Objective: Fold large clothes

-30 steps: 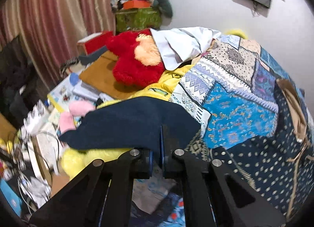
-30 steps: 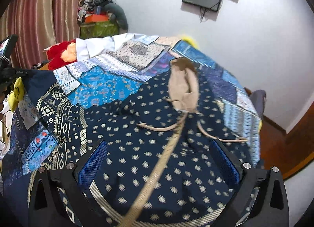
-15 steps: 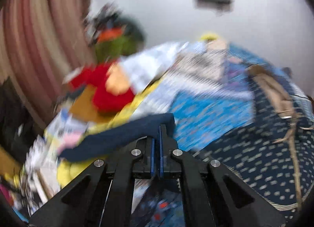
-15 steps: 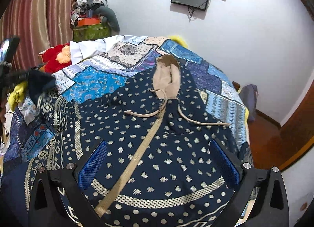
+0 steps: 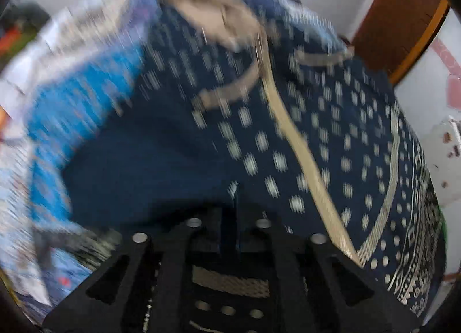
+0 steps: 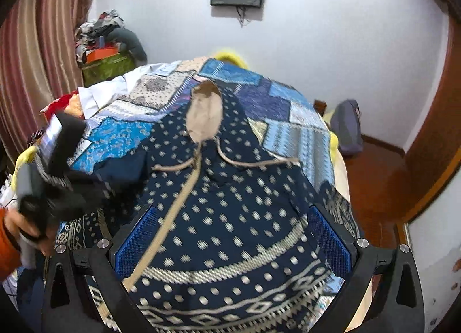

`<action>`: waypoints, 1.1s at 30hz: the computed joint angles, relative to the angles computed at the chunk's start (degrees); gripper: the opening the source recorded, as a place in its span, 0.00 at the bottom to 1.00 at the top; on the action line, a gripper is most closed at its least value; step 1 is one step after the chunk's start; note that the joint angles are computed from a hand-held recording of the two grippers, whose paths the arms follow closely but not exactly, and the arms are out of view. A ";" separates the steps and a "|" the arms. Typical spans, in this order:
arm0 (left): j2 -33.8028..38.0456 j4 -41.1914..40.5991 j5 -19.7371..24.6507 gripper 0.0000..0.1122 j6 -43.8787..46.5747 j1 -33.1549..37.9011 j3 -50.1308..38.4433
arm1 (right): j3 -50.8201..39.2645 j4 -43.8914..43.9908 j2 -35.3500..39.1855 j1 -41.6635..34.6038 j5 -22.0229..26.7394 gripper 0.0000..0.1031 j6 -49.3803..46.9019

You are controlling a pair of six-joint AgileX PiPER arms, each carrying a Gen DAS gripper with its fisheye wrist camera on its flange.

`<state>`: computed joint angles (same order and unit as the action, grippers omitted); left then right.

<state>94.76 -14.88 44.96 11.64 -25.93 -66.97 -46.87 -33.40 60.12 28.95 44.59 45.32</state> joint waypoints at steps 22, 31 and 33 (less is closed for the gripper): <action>10.22 -21.21 15.01 0.70 15.33 42.38 -6.92 | -8.16 -4.93 16.11 12.08 -3.19 1.00 6.80; 20.15 -32.09 15.89 0.31 13.45 42.59 -9.16 | -5.86 -3.28 14.99 7.25 -2.81 1.00 5.26; 19.13 -30.00 13.41 0.18 11.42 41.23 -10.28 | -4.71 -2.68 13.63 5.90 -2.96 1.00 4.83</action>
